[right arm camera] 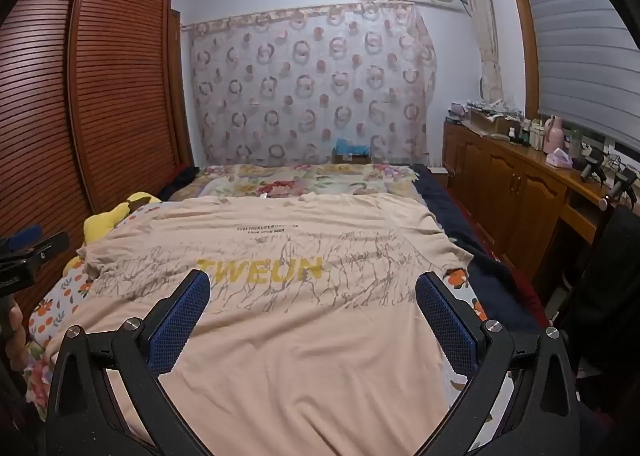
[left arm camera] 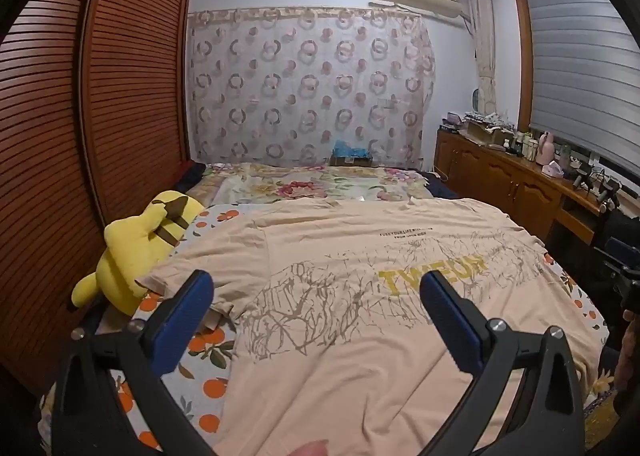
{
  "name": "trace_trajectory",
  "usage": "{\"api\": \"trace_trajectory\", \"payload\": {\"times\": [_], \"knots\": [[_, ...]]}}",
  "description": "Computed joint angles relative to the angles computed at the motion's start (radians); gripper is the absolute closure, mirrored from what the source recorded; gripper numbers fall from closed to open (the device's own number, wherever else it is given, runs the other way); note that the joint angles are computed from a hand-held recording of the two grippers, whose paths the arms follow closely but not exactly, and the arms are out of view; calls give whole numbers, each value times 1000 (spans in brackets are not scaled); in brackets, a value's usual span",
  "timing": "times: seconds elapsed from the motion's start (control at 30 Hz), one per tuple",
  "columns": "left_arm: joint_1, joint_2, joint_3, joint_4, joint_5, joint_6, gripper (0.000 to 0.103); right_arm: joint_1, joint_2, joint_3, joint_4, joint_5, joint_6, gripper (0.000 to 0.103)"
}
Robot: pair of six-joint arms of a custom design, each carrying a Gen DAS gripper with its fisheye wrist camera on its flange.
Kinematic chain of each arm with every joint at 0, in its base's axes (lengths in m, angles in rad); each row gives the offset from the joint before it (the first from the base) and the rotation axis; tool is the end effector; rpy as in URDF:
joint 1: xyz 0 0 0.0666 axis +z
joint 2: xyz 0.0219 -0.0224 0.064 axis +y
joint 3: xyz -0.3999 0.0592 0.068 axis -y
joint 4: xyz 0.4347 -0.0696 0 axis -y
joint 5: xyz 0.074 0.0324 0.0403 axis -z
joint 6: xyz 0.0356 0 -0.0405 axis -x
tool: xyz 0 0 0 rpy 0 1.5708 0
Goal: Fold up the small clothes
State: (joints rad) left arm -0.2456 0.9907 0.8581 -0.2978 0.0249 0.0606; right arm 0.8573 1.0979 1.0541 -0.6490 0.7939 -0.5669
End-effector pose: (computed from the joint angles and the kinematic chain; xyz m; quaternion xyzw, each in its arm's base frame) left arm 0.3780 -0.0961 0.3990 0.0844 0.8375 -0.0927 0.5318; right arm 0.2882 0.2936 0.4352 0.0418 0.8498 -0.0088 0.5254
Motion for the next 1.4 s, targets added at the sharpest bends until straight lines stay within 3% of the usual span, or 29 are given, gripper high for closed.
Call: {"api": "trace_trajectory", "payload": {"times": [1.4], "knots": [[-34,-18,18,-24,-38,-9,0,6,-10,1,8,11,4,0]]}}
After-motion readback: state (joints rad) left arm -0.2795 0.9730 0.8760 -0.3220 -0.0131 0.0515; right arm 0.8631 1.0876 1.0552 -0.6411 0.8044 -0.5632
